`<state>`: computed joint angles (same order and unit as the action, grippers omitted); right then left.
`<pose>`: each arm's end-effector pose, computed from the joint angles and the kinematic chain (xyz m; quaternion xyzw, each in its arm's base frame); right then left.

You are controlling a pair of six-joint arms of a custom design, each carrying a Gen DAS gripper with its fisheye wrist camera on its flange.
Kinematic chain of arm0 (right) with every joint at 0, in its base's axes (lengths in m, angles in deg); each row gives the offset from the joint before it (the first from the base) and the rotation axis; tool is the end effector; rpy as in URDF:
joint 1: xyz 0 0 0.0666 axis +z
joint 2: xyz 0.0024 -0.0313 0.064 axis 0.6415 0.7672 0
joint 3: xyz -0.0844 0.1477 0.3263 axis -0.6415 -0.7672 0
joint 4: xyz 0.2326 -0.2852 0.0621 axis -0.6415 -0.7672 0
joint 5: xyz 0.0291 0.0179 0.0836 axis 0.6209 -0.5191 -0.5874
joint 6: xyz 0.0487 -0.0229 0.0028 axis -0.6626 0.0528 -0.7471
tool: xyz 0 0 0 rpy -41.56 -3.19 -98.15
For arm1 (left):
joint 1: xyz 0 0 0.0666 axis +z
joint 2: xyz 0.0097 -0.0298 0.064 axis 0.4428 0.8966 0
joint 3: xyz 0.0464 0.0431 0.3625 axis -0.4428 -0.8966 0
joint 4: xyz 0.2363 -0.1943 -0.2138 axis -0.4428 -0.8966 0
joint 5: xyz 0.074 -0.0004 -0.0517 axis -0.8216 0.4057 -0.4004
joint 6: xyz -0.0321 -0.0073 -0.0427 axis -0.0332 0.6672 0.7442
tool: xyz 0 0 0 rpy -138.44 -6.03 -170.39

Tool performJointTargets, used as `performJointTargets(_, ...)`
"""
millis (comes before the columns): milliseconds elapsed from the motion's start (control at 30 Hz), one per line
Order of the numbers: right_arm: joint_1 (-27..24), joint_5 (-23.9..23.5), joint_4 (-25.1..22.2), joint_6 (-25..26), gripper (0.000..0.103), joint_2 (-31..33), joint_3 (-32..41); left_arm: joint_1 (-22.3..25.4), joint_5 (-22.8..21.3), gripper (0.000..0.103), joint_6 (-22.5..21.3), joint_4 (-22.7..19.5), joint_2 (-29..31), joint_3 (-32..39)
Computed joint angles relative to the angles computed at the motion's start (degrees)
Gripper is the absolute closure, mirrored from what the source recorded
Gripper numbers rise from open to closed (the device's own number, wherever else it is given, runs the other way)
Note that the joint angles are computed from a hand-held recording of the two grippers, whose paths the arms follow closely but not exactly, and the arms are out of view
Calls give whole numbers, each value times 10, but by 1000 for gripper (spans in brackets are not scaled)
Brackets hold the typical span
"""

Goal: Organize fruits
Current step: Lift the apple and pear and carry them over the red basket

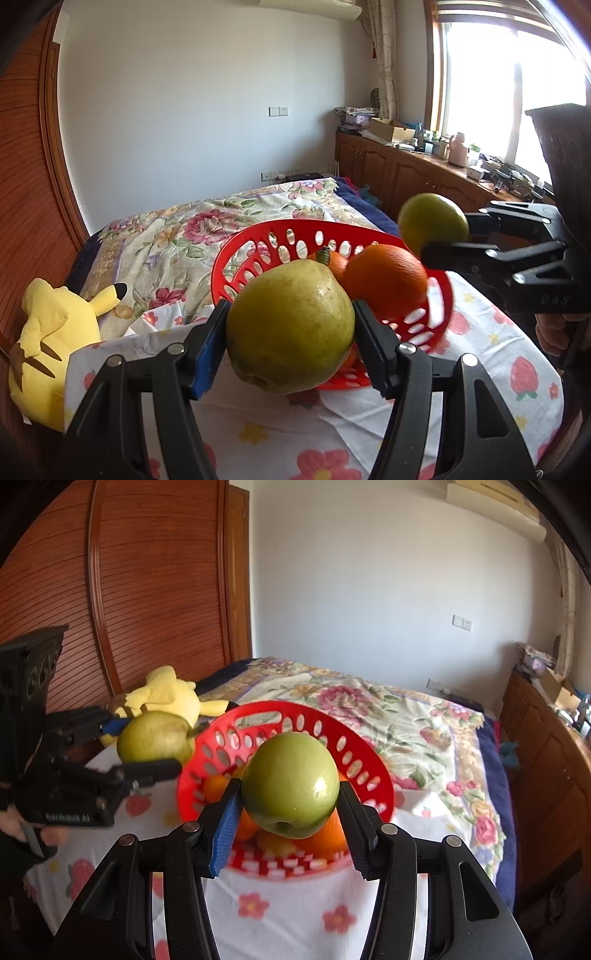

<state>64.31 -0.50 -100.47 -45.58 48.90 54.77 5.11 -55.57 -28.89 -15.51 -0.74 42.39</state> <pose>0.5382 0.2590 0.4945 -0.4229 0.7876 0.1930 0.4045 0.4583 -0.1650 0.4735 -0.0421 0.8903 0.0078 0.4533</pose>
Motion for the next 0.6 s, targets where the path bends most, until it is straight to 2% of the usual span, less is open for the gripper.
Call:
performJointTargets(233, 16, 3, -104, 8, 51, 137, 208, 29, 21, 39, -2, 8, 25, 13)
performJointTargets(400, 27, 12, -157, 21, 51, 206, 315, 39, 24, 39, -1, 14, 27, 9)
performJointTargets(600, 37, -5, -230, 18, 51, 280, 441, 43, 23, 39, 0, 17, 24, 4)
